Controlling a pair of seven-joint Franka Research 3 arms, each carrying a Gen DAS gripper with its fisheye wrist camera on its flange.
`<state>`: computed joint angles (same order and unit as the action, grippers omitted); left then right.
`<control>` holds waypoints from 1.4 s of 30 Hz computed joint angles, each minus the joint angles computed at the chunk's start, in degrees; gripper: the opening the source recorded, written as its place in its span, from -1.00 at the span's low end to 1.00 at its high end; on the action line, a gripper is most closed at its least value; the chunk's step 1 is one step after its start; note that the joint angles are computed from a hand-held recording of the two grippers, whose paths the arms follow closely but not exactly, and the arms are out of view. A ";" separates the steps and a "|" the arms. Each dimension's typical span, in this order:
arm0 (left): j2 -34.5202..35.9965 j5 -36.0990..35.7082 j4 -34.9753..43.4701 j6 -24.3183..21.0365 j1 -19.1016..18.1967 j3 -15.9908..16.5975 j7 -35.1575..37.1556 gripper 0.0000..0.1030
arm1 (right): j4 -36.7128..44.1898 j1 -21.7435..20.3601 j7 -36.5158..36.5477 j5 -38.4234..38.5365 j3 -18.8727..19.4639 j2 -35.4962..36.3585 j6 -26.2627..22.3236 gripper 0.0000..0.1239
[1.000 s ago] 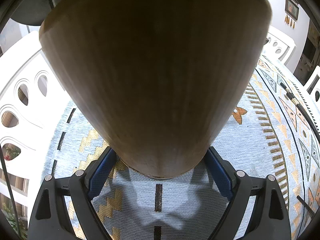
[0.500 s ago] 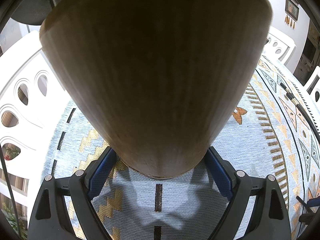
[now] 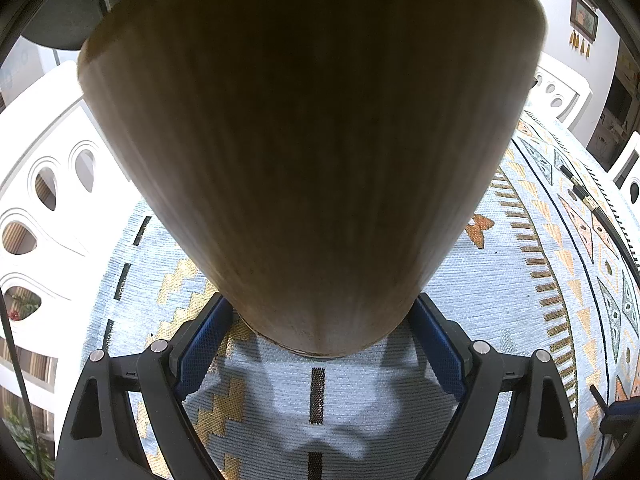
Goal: Organize utensils
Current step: 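Close the right gripper on one black chopstick, then lift the chopstick with the right gripper and carry it over the cup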
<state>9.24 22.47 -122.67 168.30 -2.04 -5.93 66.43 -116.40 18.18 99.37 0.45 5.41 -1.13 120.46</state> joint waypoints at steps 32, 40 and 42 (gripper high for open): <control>-0.15 -0.24 -0.06 -0.10 0.08 -0.17 0.12 0.75 | 15.05 -2.36 25.80 -13.84 0.57 1.57 41.86 -0.93; -0.38 -0.41 -0.20 -0.12 -0.06 -0.23 0.01 0.75 | 30.22 2.06 25.25 -17.86 -1.77 8.72 44.73 -0.93; -0.38 -0.37 -0.21 -0.12 -0.07 -0.21 -0.03 0.75 | 32.32 2.80 21.13 -13.60 -1.21 9.96 45.29 -0.93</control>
<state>8.86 22.11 -122.88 168.18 -2.11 -6.14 66.40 -84.08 20.98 120.50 -13.15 4.20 8.82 165.76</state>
